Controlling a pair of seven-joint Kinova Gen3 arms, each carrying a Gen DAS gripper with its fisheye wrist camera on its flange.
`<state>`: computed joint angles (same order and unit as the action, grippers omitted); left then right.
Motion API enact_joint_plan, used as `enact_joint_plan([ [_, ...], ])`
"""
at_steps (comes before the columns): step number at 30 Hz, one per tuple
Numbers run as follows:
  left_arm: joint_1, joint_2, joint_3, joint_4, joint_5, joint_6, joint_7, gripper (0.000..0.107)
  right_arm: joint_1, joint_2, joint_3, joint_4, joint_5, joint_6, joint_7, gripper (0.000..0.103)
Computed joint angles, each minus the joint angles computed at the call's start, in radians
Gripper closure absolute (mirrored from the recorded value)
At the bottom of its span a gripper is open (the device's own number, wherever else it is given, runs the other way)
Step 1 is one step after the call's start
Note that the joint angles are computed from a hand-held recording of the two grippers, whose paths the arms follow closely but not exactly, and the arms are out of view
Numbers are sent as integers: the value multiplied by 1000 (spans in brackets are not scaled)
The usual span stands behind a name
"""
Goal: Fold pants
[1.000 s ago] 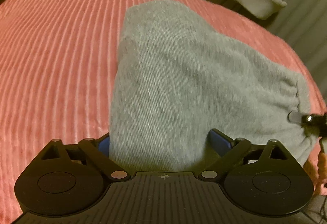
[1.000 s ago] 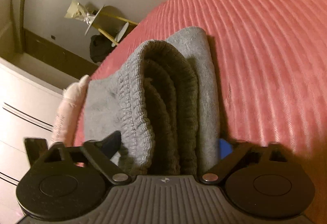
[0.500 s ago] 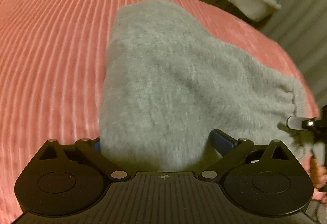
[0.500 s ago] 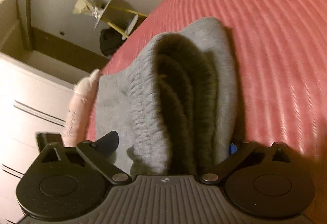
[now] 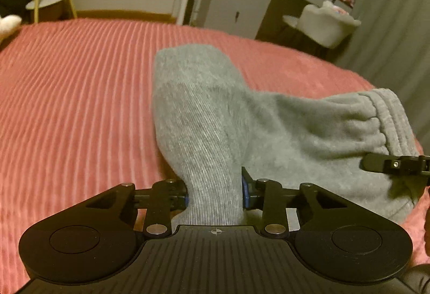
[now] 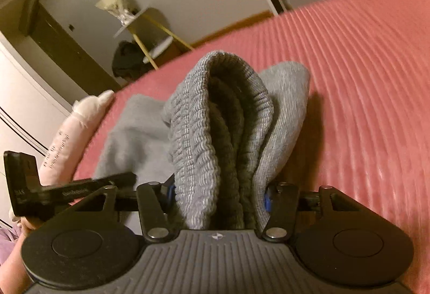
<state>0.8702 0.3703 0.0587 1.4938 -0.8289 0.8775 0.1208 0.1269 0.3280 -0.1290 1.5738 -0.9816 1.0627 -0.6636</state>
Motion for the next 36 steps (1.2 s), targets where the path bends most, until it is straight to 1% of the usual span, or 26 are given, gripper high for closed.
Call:
enact_joint_plan([
  [4, 29, 6, -42, -42, -39, 14, 22, 75, 17, -14, -20, -24, -14, 5, 11, 51],
  [6, 3, 4, -20, -59, -54, 19, 28, 76, 66, -12, -96, -43, 2, -32, -23, 51],
  [8, -47, 14, 39, -79, -93, 38, 28, 76, 117, -5, -170, -58, 22, -74, -48, 51],
  [10, -102, 35, 125, -104, -159, 81, 43, 77, 131, 3, -195, -75, 18, -103, -64, 51],
  [11, -122, 41, 146, -112, -171, 81, 48, 77, 149, 16, -216, -90, 17, -111, -75, 51],
  [12, -125, 49, 150, -128, -171, 95, 53, 76, 164, 25, -233, -93, 7, -126, -76, 51],
  [13, -114, 63, 134, -156, -154, 124, 47, 70, 167, 33, -238, -103, 8, -135, -90, 51],
  [14, -90, 86, 101, -193, -128, 165, 29, 63, 151, 37, -227, -113, 25, -150, -118, 50],
  [15, -61, 110, 54, -223, -92, 205, 9, 51, 117, 37, -202, -120, 59, -180, -158, 46],
  [16, -27, 129, 8, -244, -66, 246, -24, 54, 71, 23, -159, -109, 99, -221, -199, 36],
  [18, 54, 173, -85, -295, -30, 327, -106, 51, -16, -14, -66, -66, 181, -302, -252, 28],
  [19, 95, 193, -131, -322, 5, 355, -136, 48, -62, -40, -20, -36, 219, -343, -262, 28],
  [20, 128, 205, -170, -340, 42, 367, -151, 46, -93, -71, 11, 2, 241, -384, -267, 27],
  [22, 183, 213, -228, -334, 99, 344, -149, 38, -113, -98, 20, 52, 236, -419, -272, 23],
  [23, 192, 217, -238, -329, 124, 323, -165, 35, -96, -103, 0, 68, 217, -413, -263, 22],
  [24, 193, 231, -236, -334, 149, 319, -191, 31, -87, -107, -16, 84, 215, -407, -263, 19],
  [25, 189, 249, -230, -343, 169, 330, -214, 30, -96, -112, -19, 100, 228, -417, -263, 14],
  [26, 199, 267, -238, -345, 180, 342, -220, 28, -124, -121, -4, 124, 258, -444, -256, 13],
  [27, 221, 278, -264, -343, 179, 347, -210, 21, -171, -121, 27, 149, 299, -485, -243, 11],
  [28, 229, 279, -273, -341, 174, 357, -192, 19, -211, -110, 58, 167, 340, -517, -246, 6],
  [29, 224, 273, -266, -339, 172, 359, -184, 19, -233, -105, 76, 178, 374, -534, -266, 4],
  [30, 233, 266, -269, -333, 173, 362, -172, 19, -236, -108, 81, 184, 392, -534, -302, 4],
  [32, 248, 255, -271, -316, 161, 373, -168, 19, -190, -111, 40, 186, 410, -517, -374, 4],
  [33, 246, 246, -250, -301, 139, 382, -153, 19, -165, -111, 12, 186, 431, -515, -407, 4],
  [34, 250, 247, -240, -305, 129, 403, -138, 19, -155, -116, -7, 195, 450, -528, -426, 4],
  [36, 275, 249, -244, -323, 117, 444, -122, 20, -105, -134, -87, 216, 496, -564, -444, 4],
])
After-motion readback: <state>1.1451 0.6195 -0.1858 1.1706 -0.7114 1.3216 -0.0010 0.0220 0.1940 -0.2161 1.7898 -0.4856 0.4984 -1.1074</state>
